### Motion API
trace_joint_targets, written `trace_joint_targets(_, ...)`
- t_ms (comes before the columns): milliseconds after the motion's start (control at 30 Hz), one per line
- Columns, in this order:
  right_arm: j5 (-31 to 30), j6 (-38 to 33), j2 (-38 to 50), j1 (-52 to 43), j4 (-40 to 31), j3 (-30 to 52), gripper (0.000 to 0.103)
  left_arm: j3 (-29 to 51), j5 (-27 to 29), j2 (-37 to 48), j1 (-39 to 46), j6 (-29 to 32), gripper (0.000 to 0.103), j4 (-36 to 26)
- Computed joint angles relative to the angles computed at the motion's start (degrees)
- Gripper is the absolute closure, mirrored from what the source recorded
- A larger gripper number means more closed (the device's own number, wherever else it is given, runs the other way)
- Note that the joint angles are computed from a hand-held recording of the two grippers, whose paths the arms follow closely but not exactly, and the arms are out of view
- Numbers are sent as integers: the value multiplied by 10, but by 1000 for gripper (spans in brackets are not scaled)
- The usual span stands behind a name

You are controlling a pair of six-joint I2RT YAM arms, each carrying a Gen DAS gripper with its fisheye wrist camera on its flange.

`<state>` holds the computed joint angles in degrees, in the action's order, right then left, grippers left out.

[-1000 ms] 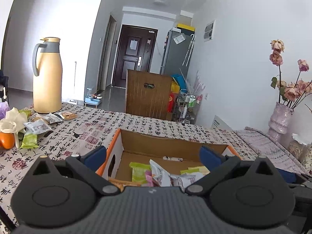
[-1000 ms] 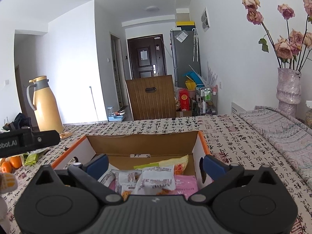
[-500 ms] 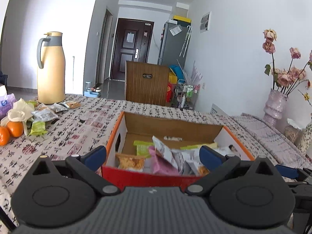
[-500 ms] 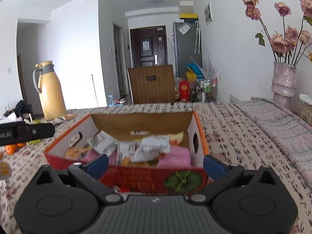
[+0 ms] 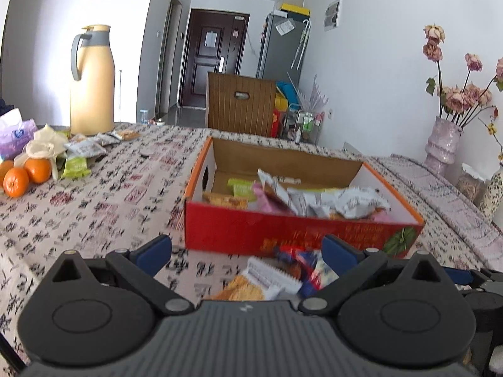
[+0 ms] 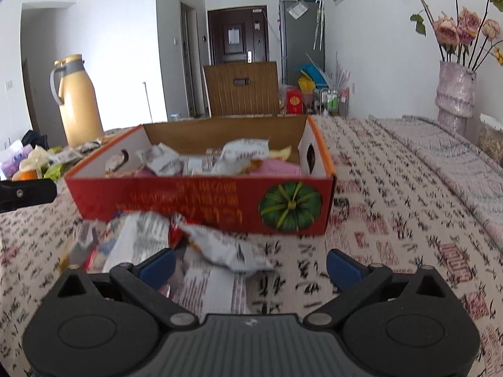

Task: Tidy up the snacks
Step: 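Move both tools back from the box to the snack pile, then grasp a white packet with the right tool while the left tool grasps a cookie packet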

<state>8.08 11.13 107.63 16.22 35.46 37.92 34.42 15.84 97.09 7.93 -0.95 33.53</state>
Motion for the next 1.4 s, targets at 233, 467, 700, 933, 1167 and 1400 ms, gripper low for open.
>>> trace_joint_targets(233, -12, 9, 22, 4, -19, 18, 30, -17, 14, 8, 17, 13, 0, -5)
trace_joint_targets(467, -37, 16, 34, 4, -32, 30, 53, -19, 19, 9, 24, 12, 0, -9)
trace_joint_targets(700, -37, 12, 27, 7, -13, 13, 60, -18, 18, 10, 26, 14, 0, -11)
trace_joint_targets(933, -23, 7, -19, 10, 39, -47, 61, -10, 8, 19, 28, 30, 0, -16)
trace_joint_targets(1167, -8, 6, -60, -8, 81, -98, 61, 21, -11, 52, 20, 69, 0, -38)
trace_joint_targets(1400, -7, 10, -65, -28, 97, -115, 61, 50, -17, 76, 1, 96, 0, -59)
